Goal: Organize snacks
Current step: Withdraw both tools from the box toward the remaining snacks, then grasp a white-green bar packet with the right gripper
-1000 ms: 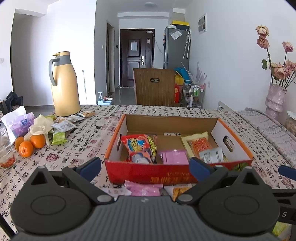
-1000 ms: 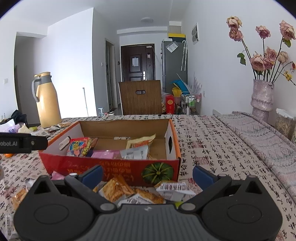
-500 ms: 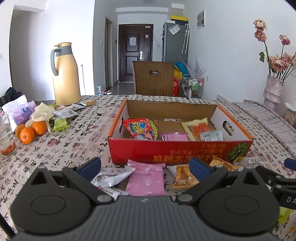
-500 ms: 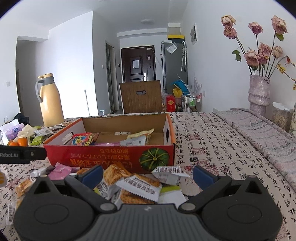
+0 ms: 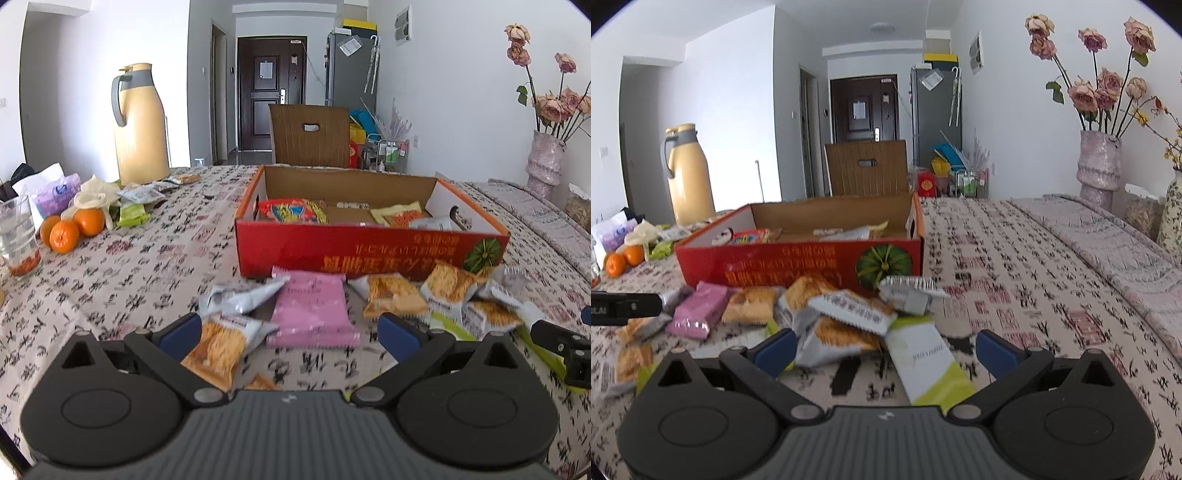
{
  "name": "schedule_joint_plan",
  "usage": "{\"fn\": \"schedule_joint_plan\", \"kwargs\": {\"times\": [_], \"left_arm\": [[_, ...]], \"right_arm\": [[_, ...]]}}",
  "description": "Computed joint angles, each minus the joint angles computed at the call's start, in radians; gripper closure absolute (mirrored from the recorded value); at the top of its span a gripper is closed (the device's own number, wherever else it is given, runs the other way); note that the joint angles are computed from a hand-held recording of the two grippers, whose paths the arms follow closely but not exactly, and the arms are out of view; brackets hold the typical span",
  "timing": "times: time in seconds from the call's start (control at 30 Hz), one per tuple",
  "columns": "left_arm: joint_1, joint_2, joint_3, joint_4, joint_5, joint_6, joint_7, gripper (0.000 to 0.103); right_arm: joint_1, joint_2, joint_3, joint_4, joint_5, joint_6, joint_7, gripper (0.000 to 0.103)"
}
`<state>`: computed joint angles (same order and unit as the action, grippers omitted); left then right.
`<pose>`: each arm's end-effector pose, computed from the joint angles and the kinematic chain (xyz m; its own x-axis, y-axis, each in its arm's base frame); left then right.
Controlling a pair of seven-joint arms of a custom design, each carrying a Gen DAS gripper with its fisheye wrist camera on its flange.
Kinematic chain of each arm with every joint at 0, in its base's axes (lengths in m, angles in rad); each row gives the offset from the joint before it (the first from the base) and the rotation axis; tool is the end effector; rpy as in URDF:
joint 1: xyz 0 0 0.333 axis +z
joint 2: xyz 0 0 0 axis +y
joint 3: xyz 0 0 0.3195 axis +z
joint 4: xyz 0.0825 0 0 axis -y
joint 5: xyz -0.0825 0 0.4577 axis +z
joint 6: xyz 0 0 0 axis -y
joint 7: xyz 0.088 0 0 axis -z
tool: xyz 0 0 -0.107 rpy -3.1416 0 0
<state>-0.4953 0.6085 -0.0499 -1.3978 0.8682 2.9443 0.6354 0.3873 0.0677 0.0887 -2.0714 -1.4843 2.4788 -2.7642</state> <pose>0.6881 -0.4641 0.4183 -0.3600 -0.9328 0.0134 -0.5005 0.1810 -0.8466 0.5772 0.3010 0.3953 -0.3148 -0.9473 -0.0593 -0.4328 0.1988 -0.8793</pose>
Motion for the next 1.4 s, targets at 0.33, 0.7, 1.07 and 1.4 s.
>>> {"fn": "schedule_joint_plan", "kwargs": {"times": [0.33, 0.7, 1.07, 1.4], "left_arm": [[0.008, -0.009, -0.008, -0.02, -0.005, 0.009, 0.013, 0.0], [0.012, 0.001, -0.016, -0.009, -0.028, 0.014, 0.046, 0.0], [0.005, 0.016, -0.014, 0.015, -0.032, 0.0, 0.059, 0.0], [0.003, 0.025, -0.018, 0.029, -0.048, -0.022, 0.075, 0.0]], "right_arm": [[0.007, -0.001, 0.007, -0.004, 0.041, -0.018, -0.027, 0.0], [0.012, 0.01, 0.001, 0.004, 0.056, -0.02, -0.042, 0.0], [-0.036, -0.003, -0.024, -0.015, 0.089, 0.094, -0.055, 0.0], [-0.055, 0.04, -0.035, 0.017, 0.22, 0.113, -0.272, 0.032]]}}
